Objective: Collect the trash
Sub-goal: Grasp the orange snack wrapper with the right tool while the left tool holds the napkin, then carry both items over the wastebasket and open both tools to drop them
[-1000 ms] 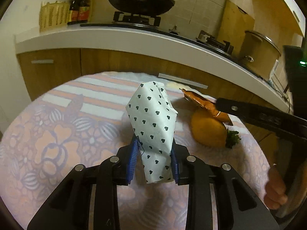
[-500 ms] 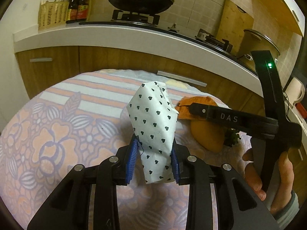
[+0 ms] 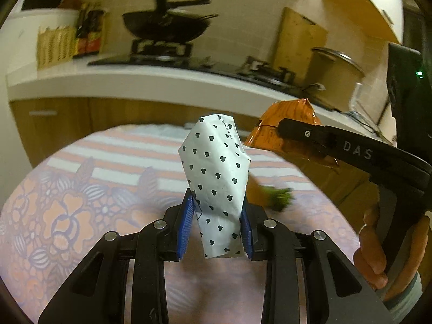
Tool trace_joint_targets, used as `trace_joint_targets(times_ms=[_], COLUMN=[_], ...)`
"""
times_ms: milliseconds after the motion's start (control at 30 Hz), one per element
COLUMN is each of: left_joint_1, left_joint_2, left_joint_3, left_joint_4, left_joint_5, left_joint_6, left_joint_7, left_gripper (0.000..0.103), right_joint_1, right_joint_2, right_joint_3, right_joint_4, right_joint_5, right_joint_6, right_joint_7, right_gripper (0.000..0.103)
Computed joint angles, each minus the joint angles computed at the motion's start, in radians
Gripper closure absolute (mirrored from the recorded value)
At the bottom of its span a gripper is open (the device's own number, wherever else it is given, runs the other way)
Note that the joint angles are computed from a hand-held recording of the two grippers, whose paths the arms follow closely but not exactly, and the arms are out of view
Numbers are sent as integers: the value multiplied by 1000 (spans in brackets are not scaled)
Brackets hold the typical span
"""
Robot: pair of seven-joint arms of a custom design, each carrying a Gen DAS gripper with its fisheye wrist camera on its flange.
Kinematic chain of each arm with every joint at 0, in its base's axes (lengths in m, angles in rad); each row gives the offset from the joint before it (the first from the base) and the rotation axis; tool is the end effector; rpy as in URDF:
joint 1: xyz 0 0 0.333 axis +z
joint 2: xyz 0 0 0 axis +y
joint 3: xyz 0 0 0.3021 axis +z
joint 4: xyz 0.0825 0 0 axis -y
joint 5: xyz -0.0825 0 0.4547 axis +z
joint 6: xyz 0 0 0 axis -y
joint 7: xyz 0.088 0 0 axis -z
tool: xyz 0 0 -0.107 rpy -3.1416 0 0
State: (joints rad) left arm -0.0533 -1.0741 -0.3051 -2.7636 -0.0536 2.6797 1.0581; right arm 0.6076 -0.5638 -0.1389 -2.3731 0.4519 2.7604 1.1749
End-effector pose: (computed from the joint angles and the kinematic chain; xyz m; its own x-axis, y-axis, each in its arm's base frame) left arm 0.3571 -0.1395 0.5764 0.0899 -0.9734 0.2107 -0.5451 -0.2252 -0.8076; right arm 0.4664 0.2050 0.6063 0.5647 -0.8041 -0.1857 -0.5348 -0.1851 -0.8245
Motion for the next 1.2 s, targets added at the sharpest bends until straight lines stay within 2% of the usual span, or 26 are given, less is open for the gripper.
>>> trace_joint_targets(times_ms=[67, 167, 300, 433, 667, 733, 800, 900, 1000, 1200], left_joint_1=[-2, -30, -73, -129, -234, -272, -294, -334, -377, -396], left_joint_2=[-6, 13, 74, 184, 385, 447, 502, 581, 649, 756], left_joint_3=[-32, -43, -56, -75, -88, -83, -88, -84, -75, -97], left_joint_4=[18, 49, 105, 189, 323, 366, 405, 458, 499, 569], left_joint_5=[13, 16, 13, 3, -27, -44, -53, -72, -101, -82], left_joint_6=[-2, 6, 39, 81, 129, 132, 132, 129, 118, 91], left_joint_7=[-10, -7, 10, 41, 110, 134, 148, 176, 210, 225], left_gripper=[74, 74, 73, 74, 74, 74, 74, 73, 73, 73], right_joint_1=[-26, -95, -177, -262, -449, -549, -583, -652, -696, -755], right_joint_2=[-59, -161, -292, -413, -596, -614, -632, -646, -650, -677], right_joint_3=[10, 34, 22, 0, -30, 4, -25, -27, -36, -78], right_joint_4=[-40, -109, -183, -250, -367, -386, -402, -425, -440, -474], right_joint_5=[-18, -91, -183, -264, -395, -453, -476, -519, -548, -561], right_joint_6=[7, 27, 13, -25, -104, -135, -169, -204, -246, -329], right_joint_7=[14, 74, 141, 205, 292, 341, 351, 373, 381, 366], right_gripper=[87, 87, 88, 88, 88, 88, 88, 88, 88, 87])
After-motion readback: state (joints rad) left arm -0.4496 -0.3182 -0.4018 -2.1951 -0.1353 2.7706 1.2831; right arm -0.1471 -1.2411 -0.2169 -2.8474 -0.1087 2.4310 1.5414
